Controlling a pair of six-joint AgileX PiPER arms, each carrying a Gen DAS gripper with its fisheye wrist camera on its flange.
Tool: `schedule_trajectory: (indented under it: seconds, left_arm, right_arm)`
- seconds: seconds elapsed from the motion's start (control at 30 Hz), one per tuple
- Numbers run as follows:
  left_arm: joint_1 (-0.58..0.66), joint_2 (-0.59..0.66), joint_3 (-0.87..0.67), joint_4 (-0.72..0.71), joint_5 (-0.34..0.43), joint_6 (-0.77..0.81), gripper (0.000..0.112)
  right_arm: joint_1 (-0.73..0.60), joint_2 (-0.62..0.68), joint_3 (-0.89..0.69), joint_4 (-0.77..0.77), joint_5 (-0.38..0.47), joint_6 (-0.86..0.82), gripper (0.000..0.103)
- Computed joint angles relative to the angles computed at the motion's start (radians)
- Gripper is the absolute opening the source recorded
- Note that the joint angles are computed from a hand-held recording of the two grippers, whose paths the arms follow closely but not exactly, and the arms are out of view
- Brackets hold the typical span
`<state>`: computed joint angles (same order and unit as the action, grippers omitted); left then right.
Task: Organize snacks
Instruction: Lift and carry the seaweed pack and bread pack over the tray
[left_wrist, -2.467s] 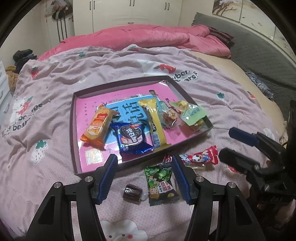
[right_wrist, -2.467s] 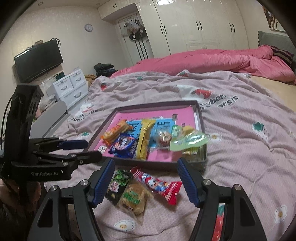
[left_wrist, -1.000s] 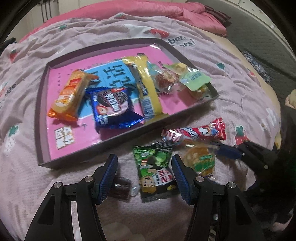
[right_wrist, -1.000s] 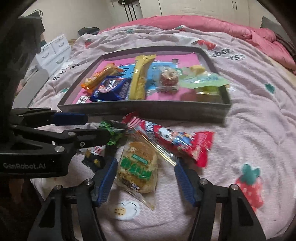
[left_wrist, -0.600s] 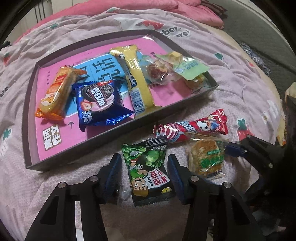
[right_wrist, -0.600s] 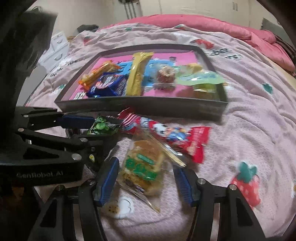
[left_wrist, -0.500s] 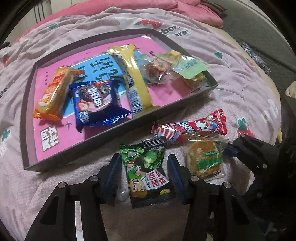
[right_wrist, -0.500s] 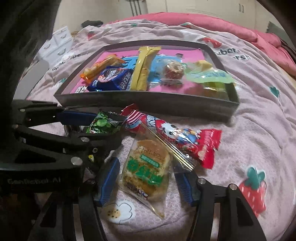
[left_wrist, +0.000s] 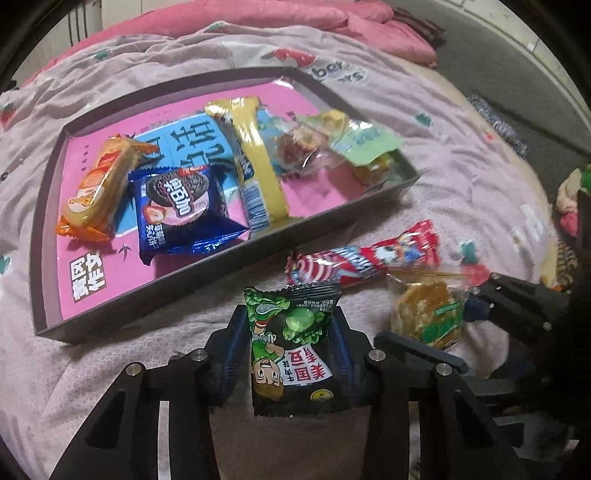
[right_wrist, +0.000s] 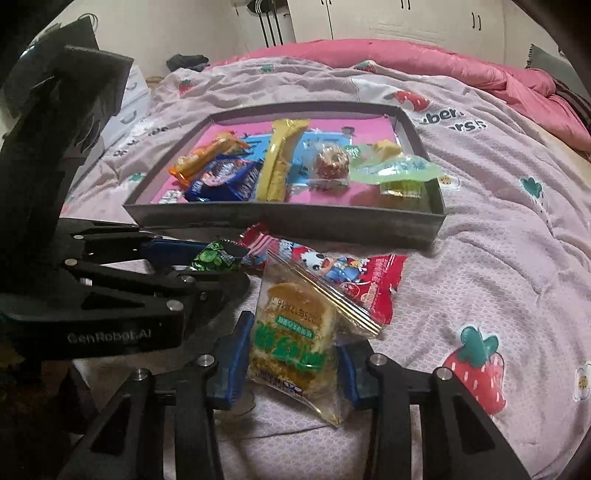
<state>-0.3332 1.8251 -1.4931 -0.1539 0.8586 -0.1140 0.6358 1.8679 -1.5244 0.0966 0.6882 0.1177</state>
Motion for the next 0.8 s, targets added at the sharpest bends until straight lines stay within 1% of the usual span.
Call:
schedule_trajectory:
  seconds: [0.1,0.23,0.37,0.8]
  left_arm:
    - [-0.005,-0.034,0.01,0.014,-0.003,-0.005,0.044]
    - [0.005,-0.086,0.021,-0.002,0.001,0.002,0.044]
    - [0.018,-0.115,0.022,-0.018,0.001,-0.001,0.044]
    - [0.031,-0.176,0.027,0.027,-0.008,-0.048,0.044]
  right_arm:
    - [-0.003,-0.028,0.021,0.013,-0.029,-0.007,0.041]
    - [-0.007,-0.068,0.054,0.028,-0.083,-0.013,0.041]
    - [-0.004,-0.098,0.074,0.006,-0.133,-0.001,0.041]
    - [-0.019,-0.124,0.091,0.062,-0.187,-0.057,0.041]
